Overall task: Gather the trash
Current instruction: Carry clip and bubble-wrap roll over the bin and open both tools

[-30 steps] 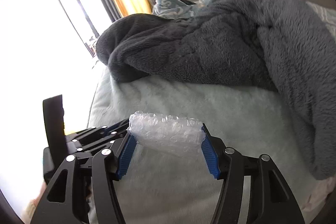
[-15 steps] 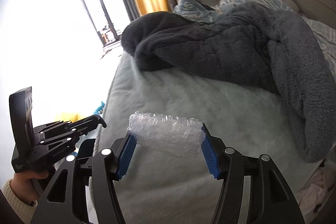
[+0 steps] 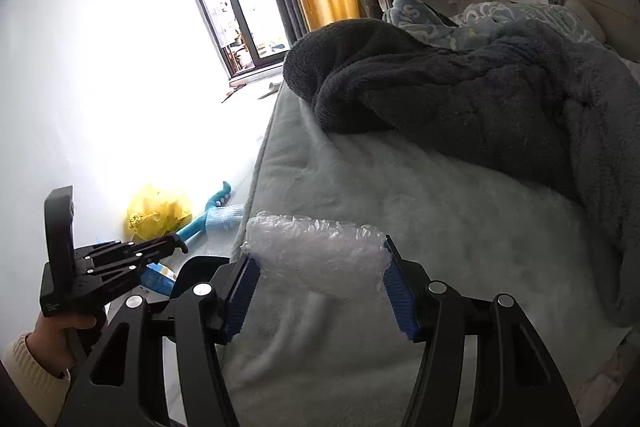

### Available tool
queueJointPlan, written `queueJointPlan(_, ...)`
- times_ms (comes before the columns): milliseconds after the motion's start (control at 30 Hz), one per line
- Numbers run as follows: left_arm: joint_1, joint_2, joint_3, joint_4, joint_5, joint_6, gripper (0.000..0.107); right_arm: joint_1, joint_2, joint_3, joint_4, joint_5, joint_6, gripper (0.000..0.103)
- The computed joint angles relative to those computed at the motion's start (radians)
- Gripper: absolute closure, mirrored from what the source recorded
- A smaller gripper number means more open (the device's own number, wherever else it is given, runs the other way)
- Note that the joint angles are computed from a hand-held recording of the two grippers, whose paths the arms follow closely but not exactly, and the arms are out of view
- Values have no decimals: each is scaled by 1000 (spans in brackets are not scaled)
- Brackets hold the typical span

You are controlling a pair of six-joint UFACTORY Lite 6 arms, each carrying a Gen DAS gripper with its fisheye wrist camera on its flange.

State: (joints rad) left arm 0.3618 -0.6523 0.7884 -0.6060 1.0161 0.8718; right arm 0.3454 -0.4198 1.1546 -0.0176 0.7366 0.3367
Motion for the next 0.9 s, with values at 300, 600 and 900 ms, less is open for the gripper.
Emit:
queueJointPlan(300,248,119,-62,-35,-1,244,94,210,202,117,-151,-48,199,43)
queueJointPlan(600,399,331,-50,2,-37,342,94,351,424,274,-208,-66,279,43)
queueJointPlan(900,485,555,-12,86,-110,361,94,469,674,495,-225,-43,280,43)
